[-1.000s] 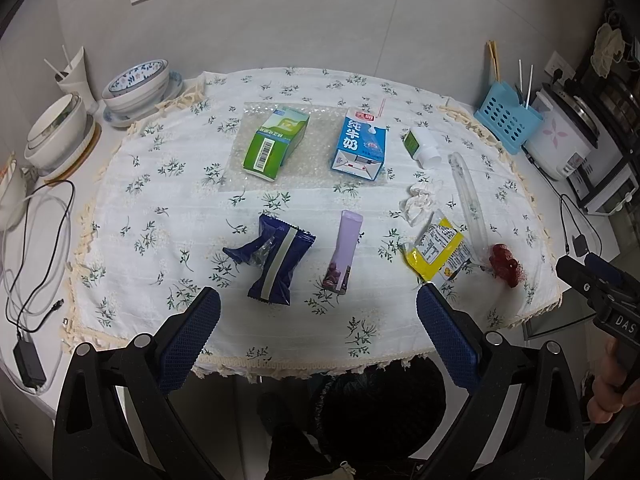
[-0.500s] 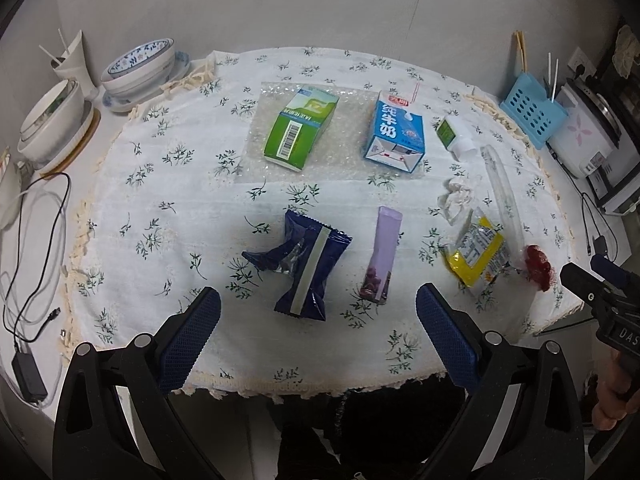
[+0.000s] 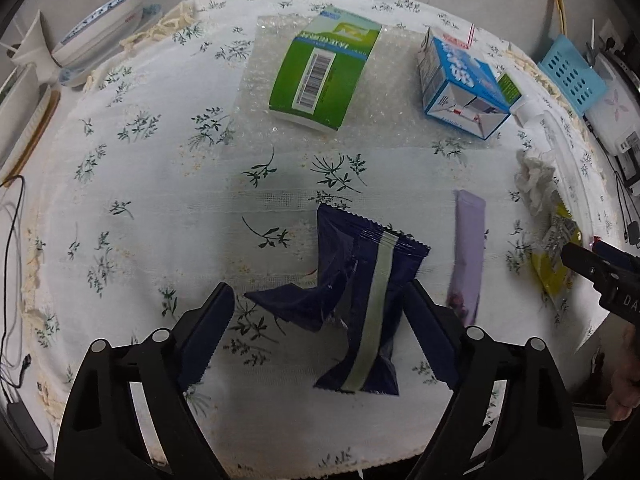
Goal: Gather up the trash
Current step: 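Grasp the dark blue wrapper with the left tool while the right tool grasps the yellow chip bag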
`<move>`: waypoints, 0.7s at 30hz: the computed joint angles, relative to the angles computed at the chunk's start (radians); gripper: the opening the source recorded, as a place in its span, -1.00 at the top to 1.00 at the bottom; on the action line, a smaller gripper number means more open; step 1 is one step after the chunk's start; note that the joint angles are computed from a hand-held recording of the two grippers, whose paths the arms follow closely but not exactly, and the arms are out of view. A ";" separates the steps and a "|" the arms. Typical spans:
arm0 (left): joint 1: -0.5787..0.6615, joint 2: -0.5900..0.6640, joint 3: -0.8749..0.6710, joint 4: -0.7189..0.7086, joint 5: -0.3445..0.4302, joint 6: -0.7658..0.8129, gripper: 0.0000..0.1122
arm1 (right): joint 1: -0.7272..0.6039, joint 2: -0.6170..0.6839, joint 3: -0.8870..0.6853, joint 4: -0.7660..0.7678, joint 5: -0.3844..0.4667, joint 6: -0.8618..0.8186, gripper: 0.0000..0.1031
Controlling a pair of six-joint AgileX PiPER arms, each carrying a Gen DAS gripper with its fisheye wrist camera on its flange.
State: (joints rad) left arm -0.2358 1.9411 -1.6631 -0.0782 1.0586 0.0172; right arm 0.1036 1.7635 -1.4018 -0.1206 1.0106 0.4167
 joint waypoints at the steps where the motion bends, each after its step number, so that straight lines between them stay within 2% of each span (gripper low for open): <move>1: 0.003 0.010 -0.006 -0.006 0.001 0.007 -0.42 | 0.000 0.016 -0.011 0.005 0.004 0.006 -0.56; 6: -0.001 0.019 -0.011 0.006 -0.009 0.018 -0.33 | 0.001 0.065 -0.053 0.014 0.030 0.043 -0.50; 12: -0.013 0.026 -0.034 0.030 0.012 0.012 -0.08 | 0.006 0.081 -0.075 0.033 0.047 0.076 -0.30; 16: -0.026 0.036 -0.059 0.038 0.035 0.000 0.16 | 0.009 0.088 -0.087 0.047 0.062 0.096 -0.14; 19: -0.026 0.042 -0.071 0.024 0.044 0.001 0.33 | 0.009 0.091 -0.092 0.056 0.065 0.104 -0.08; 21: -0.021 0.038 -0.065 0.014 0.042 0.006 0.36 | 0.012 0.094 -0.097 0.052 0.069 0.111 -0.06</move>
State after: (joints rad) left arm -0.2565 1.9796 -1.7279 -0.0642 1.1009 0.0229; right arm 0.1153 1.8576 -1.4987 -0.0691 1.0791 0.5274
